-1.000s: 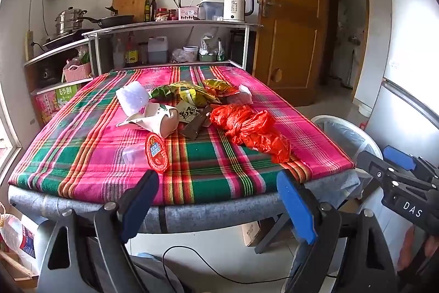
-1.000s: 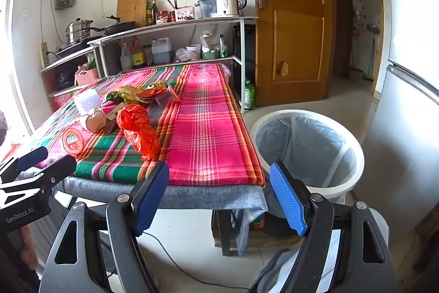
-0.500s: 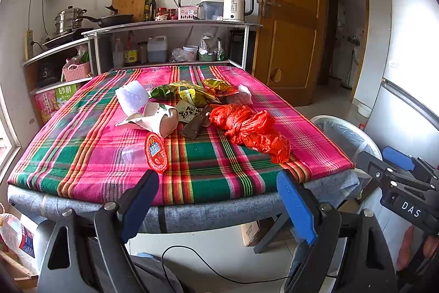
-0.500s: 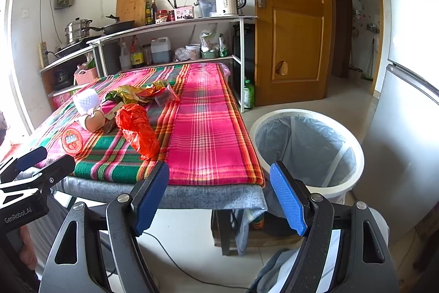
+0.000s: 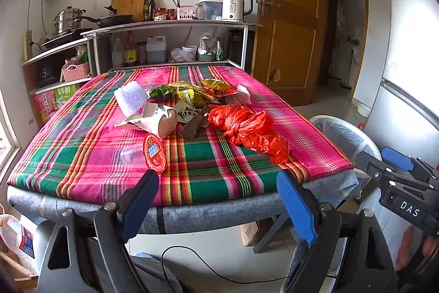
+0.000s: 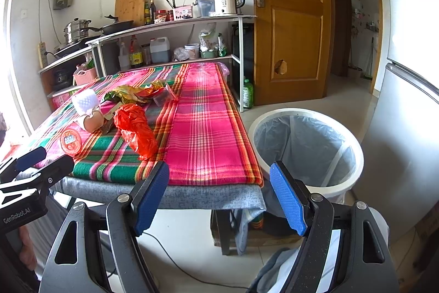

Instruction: Collect trash

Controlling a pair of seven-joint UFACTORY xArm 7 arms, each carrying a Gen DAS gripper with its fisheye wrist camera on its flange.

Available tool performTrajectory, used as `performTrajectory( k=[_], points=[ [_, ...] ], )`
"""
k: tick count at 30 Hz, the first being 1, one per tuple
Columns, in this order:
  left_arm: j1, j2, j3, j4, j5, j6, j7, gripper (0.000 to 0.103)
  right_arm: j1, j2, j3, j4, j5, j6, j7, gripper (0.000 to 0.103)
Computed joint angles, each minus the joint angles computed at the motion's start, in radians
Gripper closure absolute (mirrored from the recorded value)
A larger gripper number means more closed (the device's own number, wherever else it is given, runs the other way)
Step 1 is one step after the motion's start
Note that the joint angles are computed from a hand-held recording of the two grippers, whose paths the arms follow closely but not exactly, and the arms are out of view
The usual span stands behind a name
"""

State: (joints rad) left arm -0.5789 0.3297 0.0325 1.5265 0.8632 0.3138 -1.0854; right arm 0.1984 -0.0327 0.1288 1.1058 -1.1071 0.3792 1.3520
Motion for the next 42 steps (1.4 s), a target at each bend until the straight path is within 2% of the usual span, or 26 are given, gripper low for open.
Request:
performTrajectory(
  k=[42],
  points=[
    [-0.003,0.008,0.003,-0.001,-0.043,-0.014,0.032,0.014,0.001,0.002,-0.001,-0.002,0.031,-0.001,-0.019,0.027]
  ],
)
